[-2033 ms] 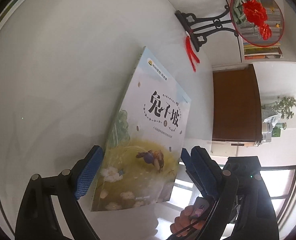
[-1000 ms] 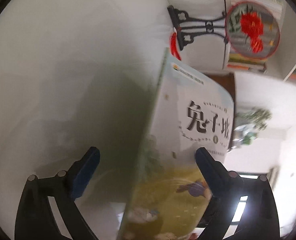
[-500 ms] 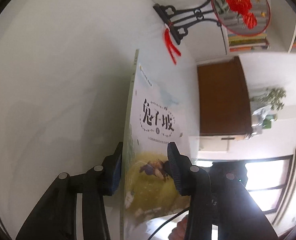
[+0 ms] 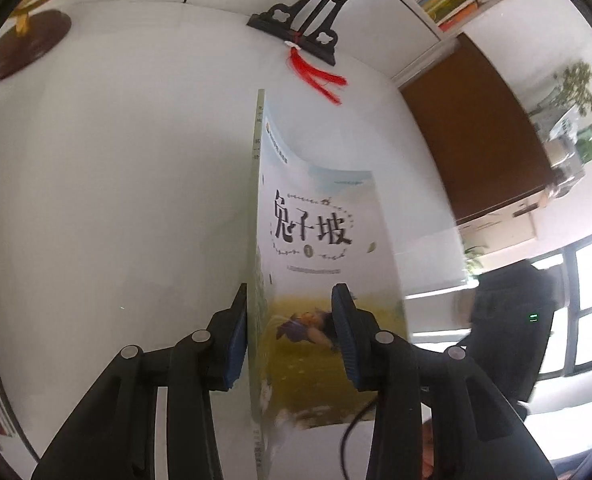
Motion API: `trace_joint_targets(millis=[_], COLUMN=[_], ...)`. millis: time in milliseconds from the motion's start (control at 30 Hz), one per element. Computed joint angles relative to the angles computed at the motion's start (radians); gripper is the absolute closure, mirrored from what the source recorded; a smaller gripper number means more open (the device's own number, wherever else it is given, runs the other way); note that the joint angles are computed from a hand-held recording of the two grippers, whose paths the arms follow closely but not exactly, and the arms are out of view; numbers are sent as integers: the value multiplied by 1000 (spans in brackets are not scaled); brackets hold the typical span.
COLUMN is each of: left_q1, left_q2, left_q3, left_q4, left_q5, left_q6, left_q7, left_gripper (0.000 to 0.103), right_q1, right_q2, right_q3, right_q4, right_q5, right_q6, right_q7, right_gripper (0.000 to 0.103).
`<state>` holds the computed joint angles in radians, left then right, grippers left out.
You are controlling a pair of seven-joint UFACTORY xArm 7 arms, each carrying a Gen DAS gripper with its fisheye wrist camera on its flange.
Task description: Organize books
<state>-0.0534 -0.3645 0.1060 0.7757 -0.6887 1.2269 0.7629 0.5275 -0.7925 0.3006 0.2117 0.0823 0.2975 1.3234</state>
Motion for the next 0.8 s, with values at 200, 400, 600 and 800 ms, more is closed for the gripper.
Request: trace_joint_targets(millis=[200, 400, 600, 800], left_q1=[1, 14, 44, 80], left_q2=[-28, -33, -18, -3], left_q3=[-19, 19, 51, 79], left_q4=[14, 48, 108, 157], left_q5=[86, 85, 93, 83], left_q6=[-23, -18, 7, 39], left_q7=[-20, -4, 17, 51], left_gripper=[76, 78, 82, 82], right_q1=[-10, -43, -141, -242], right_q2=[-13, 33, 80, 148], right_q3=[23, 66, 151, 230], right_q4=[4, 24, 107, 235], right_q5=[-25, -47, -108, -172], right_q6=[-23, -136, -195, -190], right_q7=[-5, 20, 49, 60], right_gripper=[97, 97, 97, 97])
